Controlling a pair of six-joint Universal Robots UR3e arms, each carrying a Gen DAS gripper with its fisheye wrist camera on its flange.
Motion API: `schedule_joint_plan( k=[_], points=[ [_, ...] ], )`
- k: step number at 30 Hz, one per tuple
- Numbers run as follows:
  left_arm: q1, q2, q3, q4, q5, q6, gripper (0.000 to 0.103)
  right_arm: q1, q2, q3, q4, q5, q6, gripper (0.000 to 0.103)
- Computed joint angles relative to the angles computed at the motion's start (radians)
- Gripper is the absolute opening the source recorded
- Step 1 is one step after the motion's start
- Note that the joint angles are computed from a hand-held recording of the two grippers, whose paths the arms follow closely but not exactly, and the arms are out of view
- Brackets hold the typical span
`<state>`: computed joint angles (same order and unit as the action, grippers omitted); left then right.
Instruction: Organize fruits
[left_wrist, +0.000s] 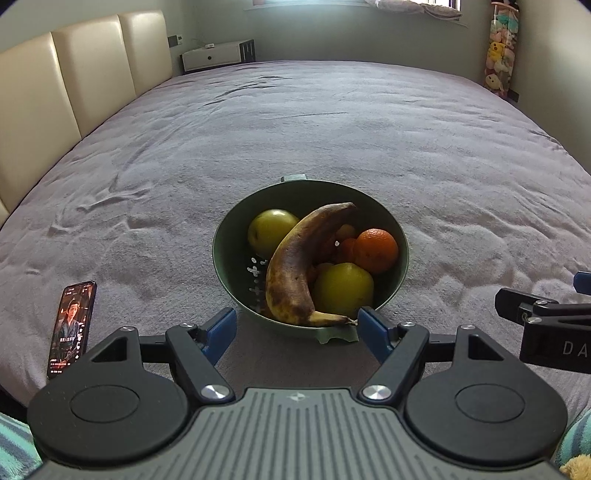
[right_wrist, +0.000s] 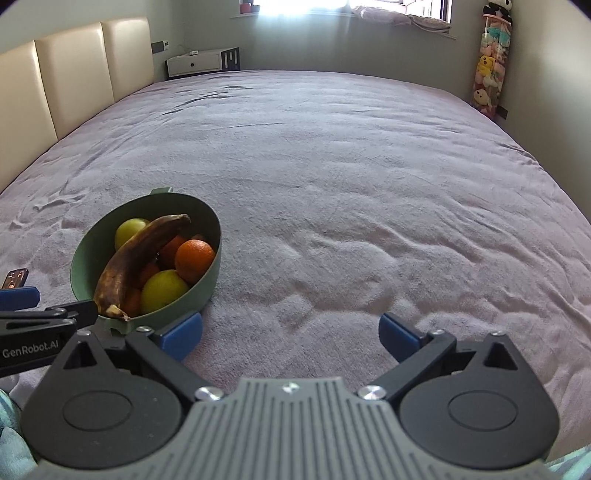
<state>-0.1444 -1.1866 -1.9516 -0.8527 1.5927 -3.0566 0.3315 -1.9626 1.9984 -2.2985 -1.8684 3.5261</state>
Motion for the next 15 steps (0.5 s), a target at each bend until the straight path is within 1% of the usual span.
schedule_joint_plan(
  k=[9,15],
  points=[
    [-0.001,-0.003,0.007,0.005,0.001,-0.002,0.088,-0.013,-0.014,0.007,0.002,0.008,0.005,0.099],
    [0.002,-0.004,0.022,0.005,-0.007,-0.001,0.088,-0.029,-0.028,0.023,-0.009,0.031,-0.006,0.099]
  ],
)
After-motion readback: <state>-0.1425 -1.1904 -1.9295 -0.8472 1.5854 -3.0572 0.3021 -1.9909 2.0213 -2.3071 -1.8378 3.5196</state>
